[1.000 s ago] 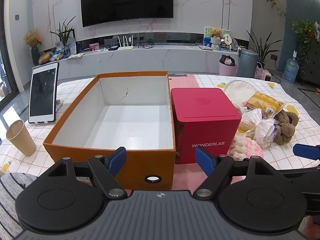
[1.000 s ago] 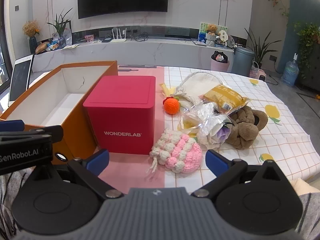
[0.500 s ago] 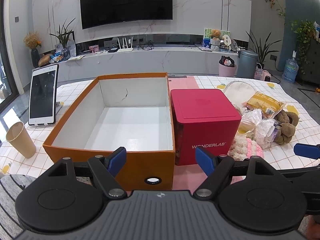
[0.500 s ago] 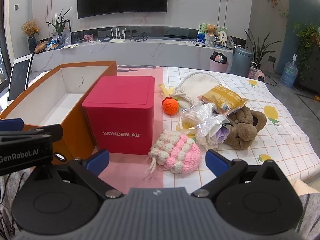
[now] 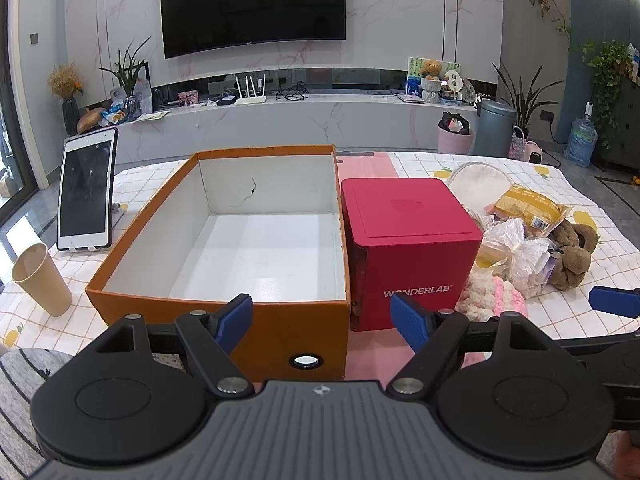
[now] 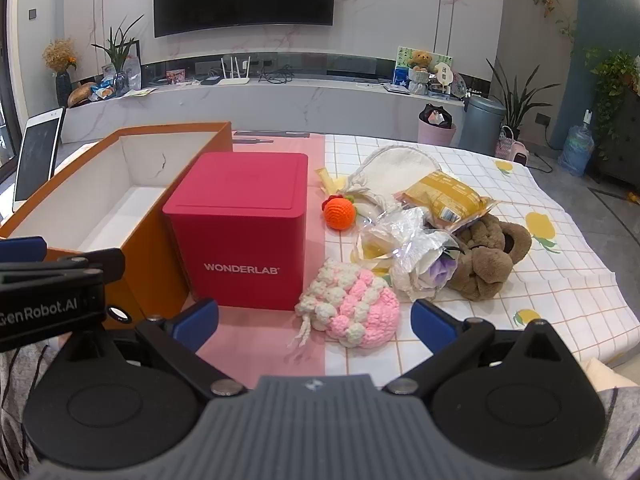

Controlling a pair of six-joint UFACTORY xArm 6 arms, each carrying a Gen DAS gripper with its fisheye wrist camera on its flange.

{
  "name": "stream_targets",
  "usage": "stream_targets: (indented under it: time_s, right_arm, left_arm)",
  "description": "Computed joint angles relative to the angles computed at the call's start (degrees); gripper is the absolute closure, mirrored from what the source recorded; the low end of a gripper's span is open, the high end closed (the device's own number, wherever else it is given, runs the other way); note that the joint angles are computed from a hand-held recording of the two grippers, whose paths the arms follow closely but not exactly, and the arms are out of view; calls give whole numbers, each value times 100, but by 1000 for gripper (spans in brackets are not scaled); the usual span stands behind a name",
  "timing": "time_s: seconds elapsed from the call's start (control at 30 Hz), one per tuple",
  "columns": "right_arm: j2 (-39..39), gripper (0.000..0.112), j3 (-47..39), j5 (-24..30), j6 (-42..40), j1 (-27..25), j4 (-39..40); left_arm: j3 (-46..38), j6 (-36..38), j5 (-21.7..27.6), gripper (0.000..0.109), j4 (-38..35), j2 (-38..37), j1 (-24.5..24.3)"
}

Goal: Organize soft objects

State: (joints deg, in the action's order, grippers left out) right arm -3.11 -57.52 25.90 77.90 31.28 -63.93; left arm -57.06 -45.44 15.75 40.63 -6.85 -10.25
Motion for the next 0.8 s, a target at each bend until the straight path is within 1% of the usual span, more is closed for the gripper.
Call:
stream_targets:
  time_s: [0.8]
  right_arm:
    - [-17, 12, 5, 69, -7, 13, -13]
  left_arm:
    - [-12, -82, 8, 16, 83, 24, -5]
